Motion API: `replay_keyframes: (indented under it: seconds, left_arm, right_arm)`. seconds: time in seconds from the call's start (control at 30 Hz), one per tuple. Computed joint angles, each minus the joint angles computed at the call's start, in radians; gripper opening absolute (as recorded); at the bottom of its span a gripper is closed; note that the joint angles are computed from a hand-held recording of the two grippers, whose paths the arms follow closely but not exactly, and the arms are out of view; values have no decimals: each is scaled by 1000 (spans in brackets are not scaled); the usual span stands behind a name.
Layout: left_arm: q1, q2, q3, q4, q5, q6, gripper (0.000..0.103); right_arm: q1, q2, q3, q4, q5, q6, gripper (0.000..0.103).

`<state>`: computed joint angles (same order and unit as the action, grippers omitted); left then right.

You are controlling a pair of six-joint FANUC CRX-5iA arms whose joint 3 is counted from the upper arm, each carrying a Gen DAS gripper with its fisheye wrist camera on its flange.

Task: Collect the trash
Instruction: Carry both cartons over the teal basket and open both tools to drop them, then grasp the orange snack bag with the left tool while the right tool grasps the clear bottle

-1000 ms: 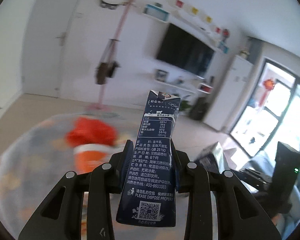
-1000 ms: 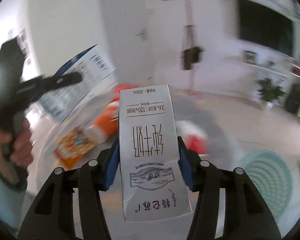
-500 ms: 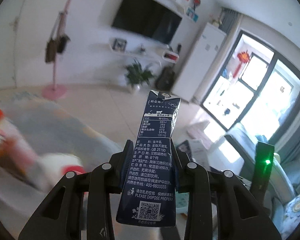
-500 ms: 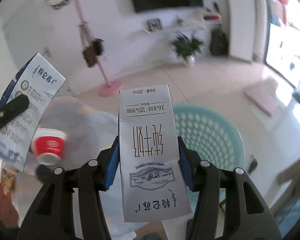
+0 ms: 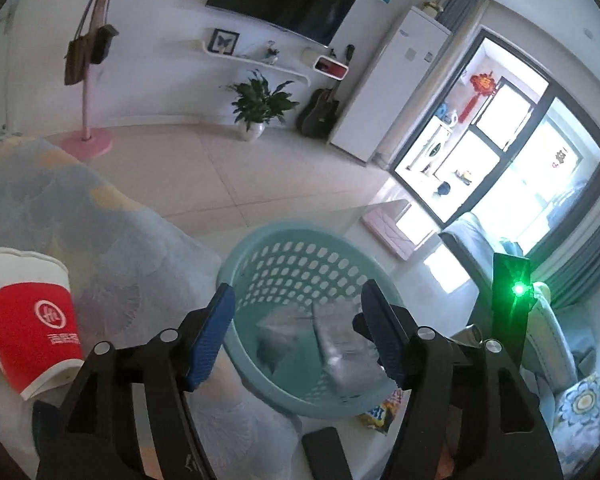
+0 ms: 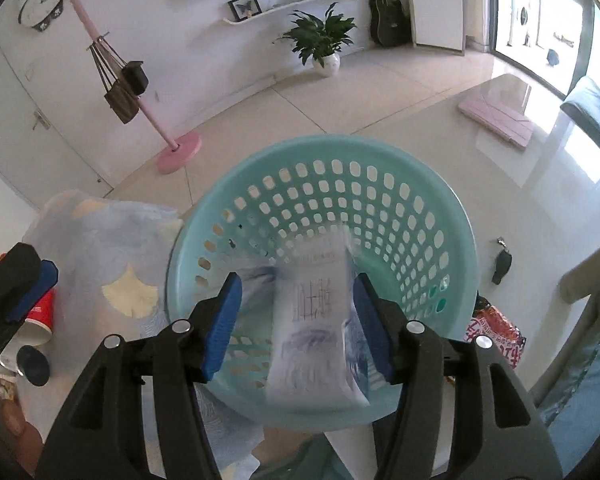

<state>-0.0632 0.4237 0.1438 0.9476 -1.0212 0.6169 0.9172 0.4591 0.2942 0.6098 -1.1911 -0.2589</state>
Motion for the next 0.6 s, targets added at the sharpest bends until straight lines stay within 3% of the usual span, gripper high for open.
replay_keyframes:
  seconds: [0.23, 0.6]
  left_arm:
    - [29, -105, -121, 81, 10, -97, 63]
    - [153, -266, -279, 239, 31, -224, 63]
  right_arm:
    - [26, 3, 26, 57, -20, 13, 55]
    - [106, 81, 164, 321, 26, 92, 54]
